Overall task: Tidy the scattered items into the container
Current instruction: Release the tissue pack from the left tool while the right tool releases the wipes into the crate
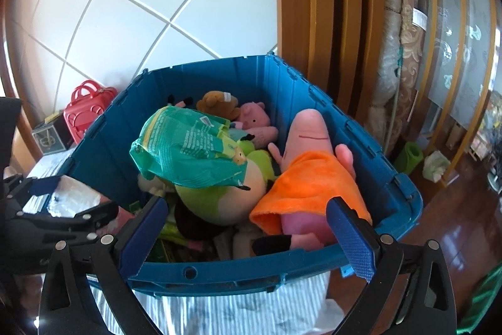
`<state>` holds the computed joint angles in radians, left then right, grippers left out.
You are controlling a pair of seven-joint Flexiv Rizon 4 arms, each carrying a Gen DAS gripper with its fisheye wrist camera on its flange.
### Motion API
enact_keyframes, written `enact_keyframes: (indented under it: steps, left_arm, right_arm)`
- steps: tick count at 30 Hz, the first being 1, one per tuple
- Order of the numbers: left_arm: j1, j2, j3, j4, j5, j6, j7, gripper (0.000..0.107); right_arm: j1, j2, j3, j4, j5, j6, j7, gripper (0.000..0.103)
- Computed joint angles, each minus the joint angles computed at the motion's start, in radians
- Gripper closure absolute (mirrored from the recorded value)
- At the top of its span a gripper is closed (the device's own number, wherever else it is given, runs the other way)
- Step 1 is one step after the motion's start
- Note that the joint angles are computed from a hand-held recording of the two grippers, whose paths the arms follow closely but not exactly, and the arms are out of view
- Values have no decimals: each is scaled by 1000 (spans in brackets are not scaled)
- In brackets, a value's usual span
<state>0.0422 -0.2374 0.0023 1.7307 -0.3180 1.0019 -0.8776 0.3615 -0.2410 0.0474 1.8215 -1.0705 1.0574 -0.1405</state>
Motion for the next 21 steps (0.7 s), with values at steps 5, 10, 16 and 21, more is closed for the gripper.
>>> enact_keyframes:
  steps: [5,10,16,21]
  left_arm:
    - [0,68,-13,103,-85,87,105,15]
    - [1,84,1,113,-110,81,93,15]
    - [-1,120,1,156,-175,105,123,15]
    - [-10,159,7,200,-239,120,159,15]
  right_arm:
    - [-7,17,3,24,-18,10,15,1]
    - [-14,29,7,33,-40,26,28,0]
    - [-17,43,16,41,-62,38,28,0]
    - [-19,56,22,50,-87,48,32,0]
